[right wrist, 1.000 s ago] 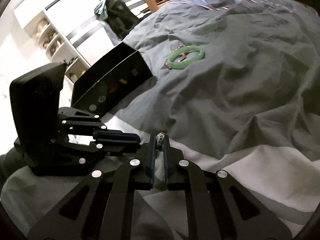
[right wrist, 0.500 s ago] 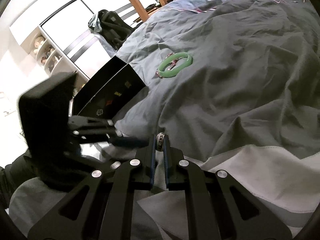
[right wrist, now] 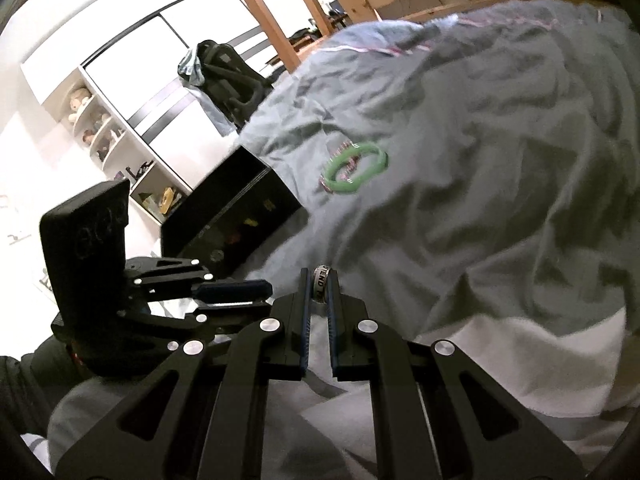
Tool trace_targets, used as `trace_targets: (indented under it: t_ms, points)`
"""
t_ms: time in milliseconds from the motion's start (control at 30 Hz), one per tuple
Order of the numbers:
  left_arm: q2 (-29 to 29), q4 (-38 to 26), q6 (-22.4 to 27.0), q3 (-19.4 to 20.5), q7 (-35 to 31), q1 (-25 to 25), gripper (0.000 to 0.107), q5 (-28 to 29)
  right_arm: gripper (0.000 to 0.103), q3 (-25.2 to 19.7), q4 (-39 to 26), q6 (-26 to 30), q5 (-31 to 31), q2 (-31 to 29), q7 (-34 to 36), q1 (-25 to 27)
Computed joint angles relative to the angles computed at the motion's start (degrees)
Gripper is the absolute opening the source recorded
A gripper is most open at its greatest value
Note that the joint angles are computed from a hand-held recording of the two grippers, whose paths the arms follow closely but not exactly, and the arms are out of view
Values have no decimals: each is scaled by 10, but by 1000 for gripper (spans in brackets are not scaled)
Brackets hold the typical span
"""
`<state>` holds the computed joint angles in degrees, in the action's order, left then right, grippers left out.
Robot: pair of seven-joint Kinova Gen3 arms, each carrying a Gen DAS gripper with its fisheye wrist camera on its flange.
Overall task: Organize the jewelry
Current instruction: 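Carry the silver ring into the black box and open the right gripper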
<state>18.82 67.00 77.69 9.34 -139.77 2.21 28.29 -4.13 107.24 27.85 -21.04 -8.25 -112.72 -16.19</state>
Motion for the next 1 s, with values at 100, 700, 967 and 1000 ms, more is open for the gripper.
trace_targets:
  t_ms: [100,700,967,1000]
  points:
    - [-14,7,-7,-4,1,-9,19,9,8,-12,-22,10,28,-1,-20,6]
    - [-34,-46,8,-26,11,-87,19,87,8,-65,-229,139,240,72,-119,-34]
    - [-26,-61,-2,-33,20,-127,19,110,8,-57,-333,191,282,130,-108,-76]
    - [-24,-62,-2,-33,21,-131,19,111,8,-55,-345,197,285,137,-105,-81]
